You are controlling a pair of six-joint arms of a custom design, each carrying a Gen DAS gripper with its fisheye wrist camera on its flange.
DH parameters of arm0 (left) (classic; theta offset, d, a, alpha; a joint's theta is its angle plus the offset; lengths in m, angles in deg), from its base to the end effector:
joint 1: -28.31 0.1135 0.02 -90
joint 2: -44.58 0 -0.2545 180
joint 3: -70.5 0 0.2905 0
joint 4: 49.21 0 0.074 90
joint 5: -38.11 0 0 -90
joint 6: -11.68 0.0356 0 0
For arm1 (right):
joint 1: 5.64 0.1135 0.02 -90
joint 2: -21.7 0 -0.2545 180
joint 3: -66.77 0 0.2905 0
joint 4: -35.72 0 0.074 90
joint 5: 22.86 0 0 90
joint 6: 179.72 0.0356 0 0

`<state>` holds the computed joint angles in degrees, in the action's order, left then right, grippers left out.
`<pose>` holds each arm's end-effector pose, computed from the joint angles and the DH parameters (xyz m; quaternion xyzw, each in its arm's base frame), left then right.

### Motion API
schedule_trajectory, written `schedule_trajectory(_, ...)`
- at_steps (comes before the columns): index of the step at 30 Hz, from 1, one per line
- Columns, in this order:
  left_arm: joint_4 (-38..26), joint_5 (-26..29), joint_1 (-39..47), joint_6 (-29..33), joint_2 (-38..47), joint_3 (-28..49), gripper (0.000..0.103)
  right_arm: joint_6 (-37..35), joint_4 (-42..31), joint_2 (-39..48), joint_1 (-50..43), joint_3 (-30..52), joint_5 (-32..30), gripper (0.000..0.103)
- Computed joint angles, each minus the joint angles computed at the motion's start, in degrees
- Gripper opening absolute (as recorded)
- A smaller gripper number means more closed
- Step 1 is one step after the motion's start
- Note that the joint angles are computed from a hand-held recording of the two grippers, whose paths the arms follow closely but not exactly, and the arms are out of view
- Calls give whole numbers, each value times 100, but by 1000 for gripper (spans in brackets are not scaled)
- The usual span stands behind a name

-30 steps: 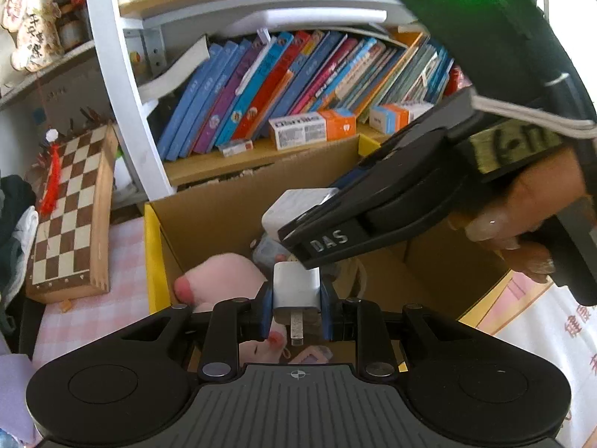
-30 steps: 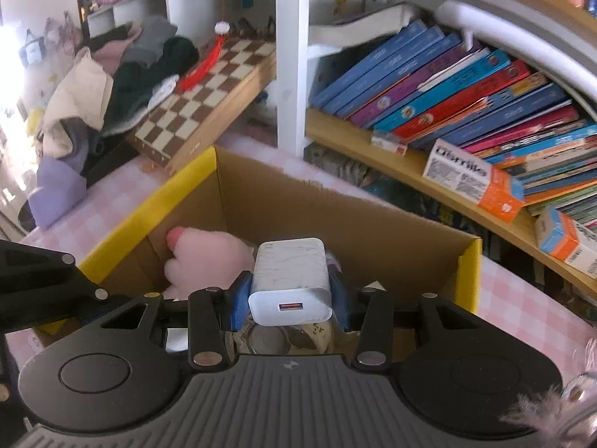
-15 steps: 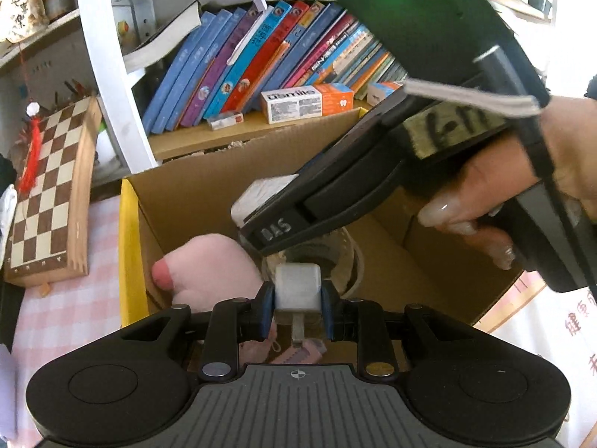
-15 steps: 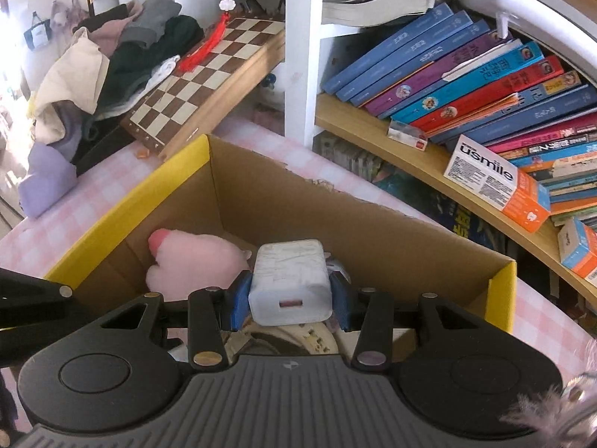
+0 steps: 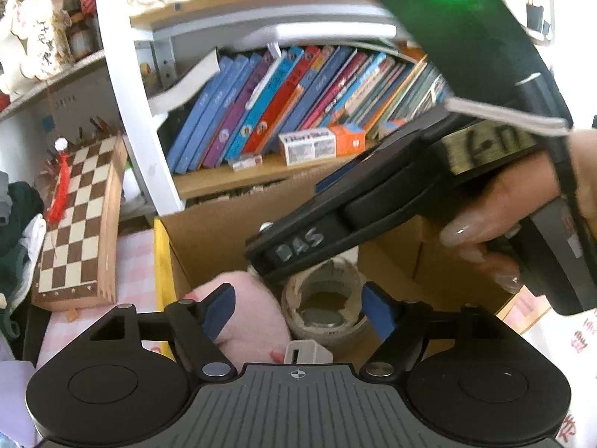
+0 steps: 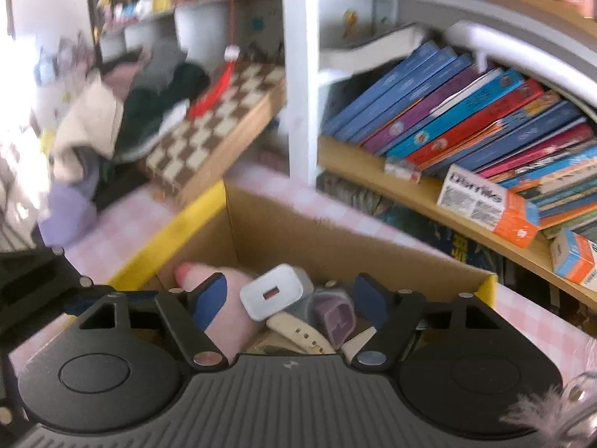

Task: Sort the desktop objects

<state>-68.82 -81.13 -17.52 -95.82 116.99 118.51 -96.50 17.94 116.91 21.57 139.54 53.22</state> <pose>0.2098 -0.1910 0.1631 0.1224 0.8878 -0.0007 0.4437 0.3469 0.1880 0.1860 -0.3120 0.8462 0.1823 0.3917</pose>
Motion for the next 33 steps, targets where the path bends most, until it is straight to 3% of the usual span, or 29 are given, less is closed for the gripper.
schedule_trajectory(10, -504, -1242, -677, -526, -940, -264, 96, 184, 519, -1759, -595, -1428, -85, 86)
schedule_trajectory(20, -2356, -2596, -1932, -2583, -1490, -241, 101, 214, 318, -3859, -1291, -3006, -106, 90)
schedule_trajectory(27, -3755, -3012, -2937, -4483, -1179, -89, 101, 546, -869, -6432, -768, -4233, 841, 94)
schedule_trajectory(33, -5290, -3069, -4039, -6841, -712, 116, 101, 1383, -3133, -9276, 819, -4908, 2668, 95)
